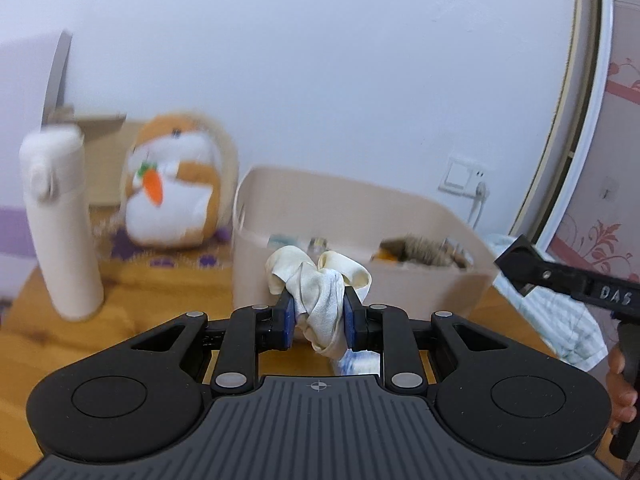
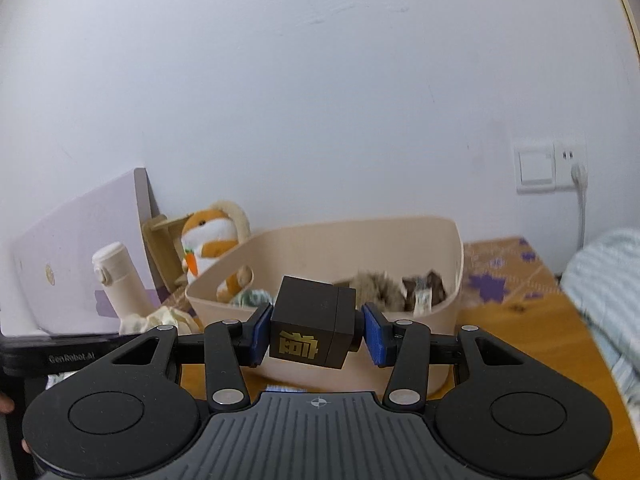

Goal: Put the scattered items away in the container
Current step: 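Carry the scrunchie and black cube box over the basket with both tools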

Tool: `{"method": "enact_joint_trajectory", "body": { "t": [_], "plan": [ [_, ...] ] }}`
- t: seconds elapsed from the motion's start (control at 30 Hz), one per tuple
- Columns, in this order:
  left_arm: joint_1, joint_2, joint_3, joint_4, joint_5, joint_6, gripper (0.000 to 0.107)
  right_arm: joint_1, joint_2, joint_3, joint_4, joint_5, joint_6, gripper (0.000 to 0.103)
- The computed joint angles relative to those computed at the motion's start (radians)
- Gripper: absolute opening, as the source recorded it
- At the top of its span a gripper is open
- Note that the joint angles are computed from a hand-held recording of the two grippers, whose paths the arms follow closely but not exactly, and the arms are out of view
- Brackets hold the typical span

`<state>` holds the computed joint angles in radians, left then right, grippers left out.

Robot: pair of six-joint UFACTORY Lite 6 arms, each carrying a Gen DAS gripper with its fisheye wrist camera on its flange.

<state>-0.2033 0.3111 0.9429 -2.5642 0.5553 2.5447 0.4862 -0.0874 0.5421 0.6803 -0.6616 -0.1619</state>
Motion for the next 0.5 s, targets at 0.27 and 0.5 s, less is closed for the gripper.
{"method": "enact_joint_trajectory", "body": {
  "t": [0.27, 0.5],
  "plan": [
    [-0.065, 0.057, 0.213, -0.098, -0.147, 0.069, 0.024, -0.058, 0.025, 0.087, -0.013, 0.046, -0.056, 0.044],
    [-0.088, 0.192, 0.409, -0.188, -0.231, 0.139, 0.024, -0.122, 0.087, 0.182, -0.033, 0.091, -0.093, 0.044]
  ]
}}
